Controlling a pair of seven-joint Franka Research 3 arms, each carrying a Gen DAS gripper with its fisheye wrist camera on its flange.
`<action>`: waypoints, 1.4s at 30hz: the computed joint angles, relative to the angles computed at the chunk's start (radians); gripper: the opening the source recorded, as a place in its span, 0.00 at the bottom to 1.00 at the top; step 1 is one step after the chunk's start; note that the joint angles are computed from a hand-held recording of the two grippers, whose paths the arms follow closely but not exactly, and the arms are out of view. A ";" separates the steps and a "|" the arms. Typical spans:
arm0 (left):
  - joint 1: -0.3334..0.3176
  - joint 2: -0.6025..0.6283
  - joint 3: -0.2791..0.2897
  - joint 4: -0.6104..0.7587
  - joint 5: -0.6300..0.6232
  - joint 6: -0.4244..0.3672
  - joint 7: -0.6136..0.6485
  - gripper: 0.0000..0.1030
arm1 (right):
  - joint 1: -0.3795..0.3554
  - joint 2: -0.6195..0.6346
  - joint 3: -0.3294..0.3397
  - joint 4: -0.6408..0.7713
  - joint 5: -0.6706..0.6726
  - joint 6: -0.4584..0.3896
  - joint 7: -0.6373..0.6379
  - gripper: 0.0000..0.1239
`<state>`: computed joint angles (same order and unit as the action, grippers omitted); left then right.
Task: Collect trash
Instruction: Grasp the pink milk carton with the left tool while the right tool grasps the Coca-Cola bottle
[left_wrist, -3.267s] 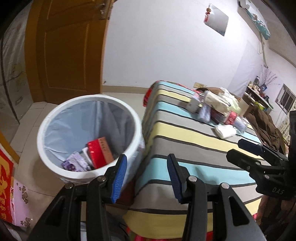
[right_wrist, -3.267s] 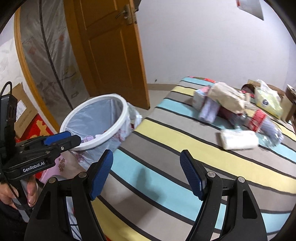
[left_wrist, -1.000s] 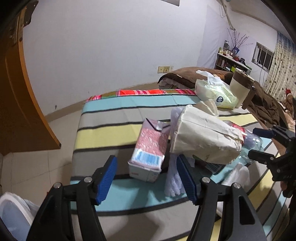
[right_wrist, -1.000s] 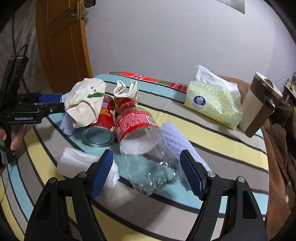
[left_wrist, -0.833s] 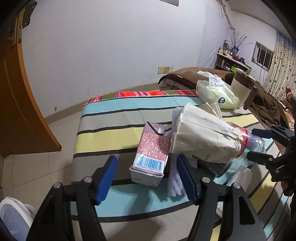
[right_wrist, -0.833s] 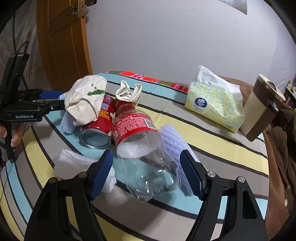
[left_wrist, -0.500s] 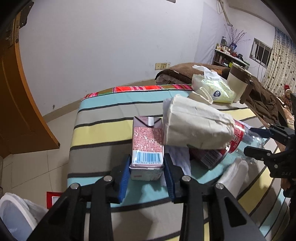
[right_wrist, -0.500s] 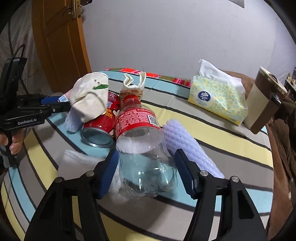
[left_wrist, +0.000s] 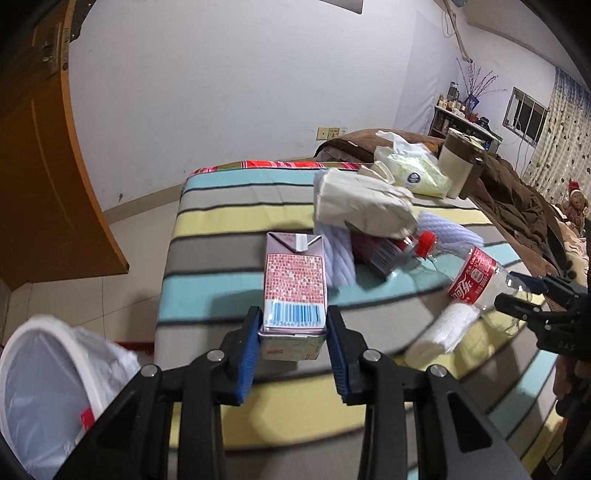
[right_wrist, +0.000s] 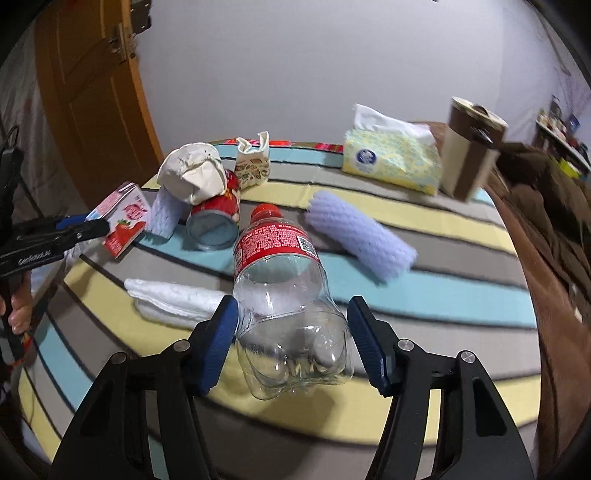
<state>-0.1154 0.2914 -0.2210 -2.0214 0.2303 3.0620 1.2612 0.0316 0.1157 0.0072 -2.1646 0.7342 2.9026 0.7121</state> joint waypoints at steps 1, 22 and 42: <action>0.005 -0.015 -0.007 -0.020 -0.005 0.007 0.001 0.35 | 0.004 -0.010 -0.003 -0.017 -0.014 0.004 0.018 0.51; 0.053 -0.140 -0.099 -0.203 -0.217 0.058 0.140 0.35 | 0.020 -0.029 -0.037 -0.022 -0.036 -0.103 0.178 0.56; 0.077 -0.132 -0.130 -0.207 -0.269 0.067 0.165 0.35 | 0.002 -0.064 -0.007 -0.052 0.183 -0.062 0.064 0.51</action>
<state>-0.0387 0.1594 -0.3514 -2.2286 -0.0387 3.1289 1.4264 0.0336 0.0522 0.0001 -2.2164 0.9173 2.8406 0.7761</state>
